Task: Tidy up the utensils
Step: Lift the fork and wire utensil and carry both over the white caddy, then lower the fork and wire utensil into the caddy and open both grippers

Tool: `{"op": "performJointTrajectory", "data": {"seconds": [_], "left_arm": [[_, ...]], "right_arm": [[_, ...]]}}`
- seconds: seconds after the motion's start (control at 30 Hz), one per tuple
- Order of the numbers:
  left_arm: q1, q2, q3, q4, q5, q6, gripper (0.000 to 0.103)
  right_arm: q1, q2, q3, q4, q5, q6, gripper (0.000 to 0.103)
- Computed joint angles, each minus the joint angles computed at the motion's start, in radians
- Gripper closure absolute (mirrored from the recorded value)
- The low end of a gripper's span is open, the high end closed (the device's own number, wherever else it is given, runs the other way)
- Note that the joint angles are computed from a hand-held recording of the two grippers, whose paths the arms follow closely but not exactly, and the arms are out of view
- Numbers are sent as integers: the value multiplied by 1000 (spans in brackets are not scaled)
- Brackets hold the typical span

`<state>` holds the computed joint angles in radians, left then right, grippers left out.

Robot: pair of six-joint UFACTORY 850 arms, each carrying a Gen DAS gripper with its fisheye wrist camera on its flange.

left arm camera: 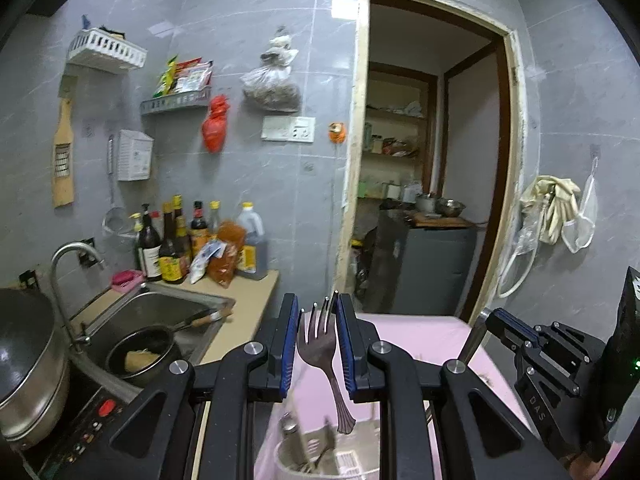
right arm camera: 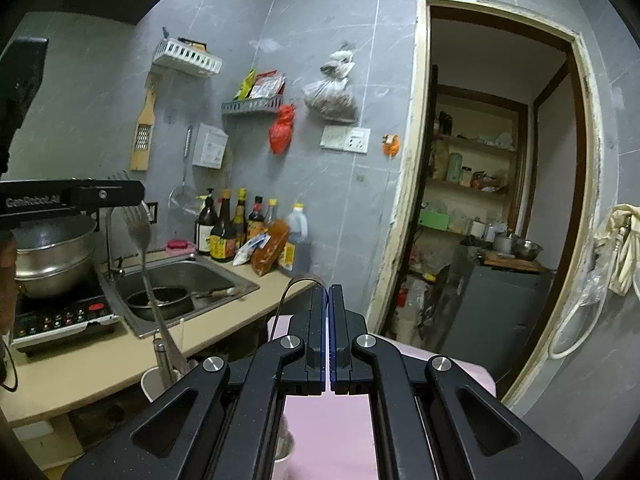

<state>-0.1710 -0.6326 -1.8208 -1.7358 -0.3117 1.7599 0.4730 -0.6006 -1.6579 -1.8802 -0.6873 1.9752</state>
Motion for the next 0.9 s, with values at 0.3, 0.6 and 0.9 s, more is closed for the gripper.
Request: {"op": "performJointTrajectory", "data": {"seconds": [0.3,0.6,0.9], "left_arm": [[7,-10,34,57,47,-24,85],[-2,-37,51,92,80,-27,85],[-5,-87,0,473,21,-397,84]], "right_arm": [[-1,-72,-46,52,22,-62,102],[1,-115,-66,114,36,-133,102],[-11,-124,-67,168,91,-152,102]]}}
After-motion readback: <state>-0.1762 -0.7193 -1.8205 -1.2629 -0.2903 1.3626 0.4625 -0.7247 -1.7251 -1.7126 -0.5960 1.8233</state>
